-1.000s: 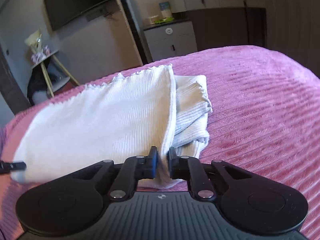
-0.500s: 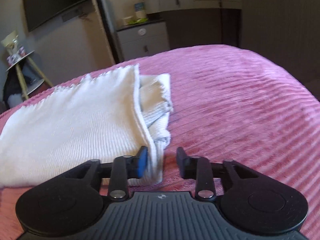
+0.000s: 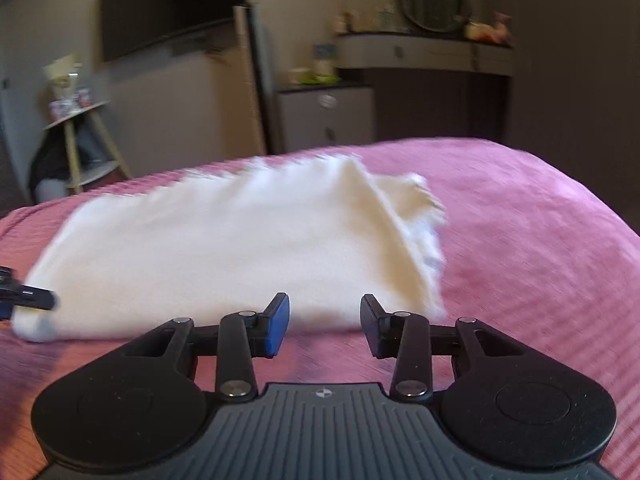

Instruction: Fold small clothes

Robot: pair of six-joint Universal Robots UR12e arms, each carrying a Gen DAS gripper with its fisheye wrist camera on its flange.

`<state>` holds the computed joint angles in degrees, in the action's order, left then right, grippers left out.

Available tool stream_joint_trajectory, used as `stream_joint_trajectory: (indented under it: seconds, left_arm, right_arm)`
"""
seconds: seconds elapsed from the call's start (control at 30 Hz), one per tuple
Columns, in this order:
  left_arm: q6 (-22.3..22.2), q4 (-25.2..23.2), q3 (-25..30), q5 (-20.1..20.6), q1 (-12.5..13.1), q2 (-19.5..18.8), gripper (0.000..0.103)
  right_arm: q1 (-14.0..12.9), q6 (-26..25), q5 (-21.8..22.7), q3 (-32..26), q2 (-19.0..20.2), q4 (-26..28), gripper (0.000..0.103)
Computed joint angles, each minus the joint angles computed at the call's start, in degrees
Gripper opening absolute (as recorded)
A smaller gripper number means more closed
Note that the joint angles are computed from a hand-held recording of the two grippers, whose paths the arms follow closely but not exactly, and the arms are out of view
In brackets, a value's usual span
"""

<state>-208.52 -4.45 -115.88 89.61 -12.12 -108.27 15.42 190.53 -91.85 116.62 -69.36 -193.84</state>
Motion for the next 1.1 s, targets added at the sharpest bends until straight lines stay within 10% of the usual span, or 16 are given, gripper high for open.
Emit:
stream_joint_trajectory:
  seconds: [0.5, 0.7, 1.1]
  left_arm:
    - [-2.67, 5.12, 1.05, -7.0, 1.97, -2.62, 0.043]
    - [-8.24, 8.13, -0.45, -11.8, 3.92, -2.22, 0.032]
    - [-13.77, 10.31, 0.23, -14.34, 5.03, -3.44, 0.079]
  right_arm:
    - [-1.44, -7.96, 2.04, -4.85, 4.45, 2.0, 0.024]
    - [-1.17, -0.9, -1.02, -2.43, 2.33, 1.03, 0.024]
    - [0.91, -1.5, 7.46, -3.55, 2.7, -0.54, 0.025]
